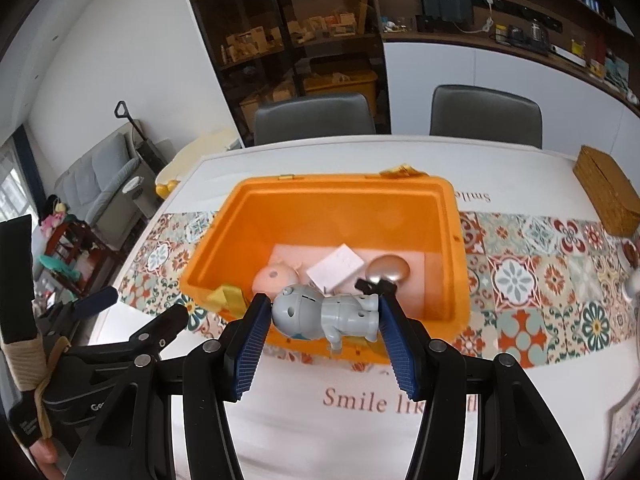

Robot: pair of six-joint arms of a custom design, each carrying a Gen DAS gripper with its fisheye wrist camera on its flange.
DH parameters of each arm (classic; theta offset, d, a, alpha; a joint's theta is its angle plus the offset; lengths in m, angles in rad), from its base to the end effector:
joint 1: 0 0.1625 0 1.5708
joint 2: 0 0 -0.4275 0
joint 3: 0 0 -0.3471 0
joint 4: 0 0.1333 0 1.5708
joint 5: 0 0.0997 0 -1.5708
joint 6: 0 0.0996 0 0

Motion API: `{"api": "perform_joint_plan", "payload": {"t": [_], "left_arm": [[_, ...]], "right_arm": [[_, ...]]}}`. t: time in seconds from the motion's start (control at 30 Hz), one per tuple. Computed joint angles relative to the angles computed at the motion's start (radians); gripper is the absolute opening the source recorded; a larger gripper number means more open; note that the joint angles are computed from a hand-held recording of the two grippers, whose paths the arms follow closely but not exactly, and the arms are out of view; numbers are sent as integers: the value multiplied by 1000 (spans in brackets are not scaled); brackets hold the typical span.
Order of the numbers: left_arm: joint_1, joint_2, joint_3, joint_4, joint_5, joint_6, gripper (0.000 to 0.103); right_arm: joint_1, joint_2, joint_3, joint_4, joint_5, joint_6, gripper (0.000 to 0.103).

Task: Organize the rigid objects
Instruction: 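Carry the figurine keychain over the orange crate with the right tool, then open the right tool to drop the figurine into the crate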

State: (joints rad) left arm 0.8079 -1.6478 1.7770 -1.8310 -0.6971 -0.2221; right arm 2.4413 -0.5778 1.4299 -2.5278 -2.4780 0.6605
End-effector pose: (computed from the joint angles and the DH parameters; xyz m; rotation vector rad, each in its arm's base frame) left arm -0.1377 -0.4474 0.4936 0.5581 2.2827 -0.6543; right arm 0.5646 -0.4042 0.0842 0.1907 -2.3965 0.9028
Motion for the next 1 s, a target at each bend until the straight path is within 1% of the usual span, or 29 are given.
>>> {"api": "perform_joint_plan", "payload": {"t": [0.23, 0.33, 0.4, 0.53, 0.67, 0.73, 0.8, 0.87, 0.93, 1.0], "left_arm": [[30, 30, -28, -51, 11, 31, 103], [42, 47, -44, -66, 19, 33, 103], [54, 59, -56, -83, 14, 39, 103], [66, 76, -63, -108, 29, 56, 103], [82, 100, -72, -112, 39, 64, 103], [90, 107, -78, -107, 35, 61, 103], [96, 112, -81, -108, 30, 62, 103], [99, 113, -82, -108, 27, 62, 103], [100, 113, -83, -105, 26, 62, 103], [102, 110, -83, -105, 19, 65, 103]], "right_arm": [[-20, 45, -84, 7, 2, -63, 56], [-35, 60, -111, 22, 15, -69, 56], [-48, 68, -130, 49, 27, -56, 56], [-82, 82, -155, 89, 70, -40, 56], [-101, 100, -182, 134, 70, -27, 56], [-107, 105, -187, 135, 75, -28, 56], [-111, 107, -191, 158, 66, -2, 56], [-113, 110, -199, 180, 58, 20, 68], [-111, 106, -194, 189, 44, 44, 72], [-107, 98, -184, 203, 40, 71, 72]]}}
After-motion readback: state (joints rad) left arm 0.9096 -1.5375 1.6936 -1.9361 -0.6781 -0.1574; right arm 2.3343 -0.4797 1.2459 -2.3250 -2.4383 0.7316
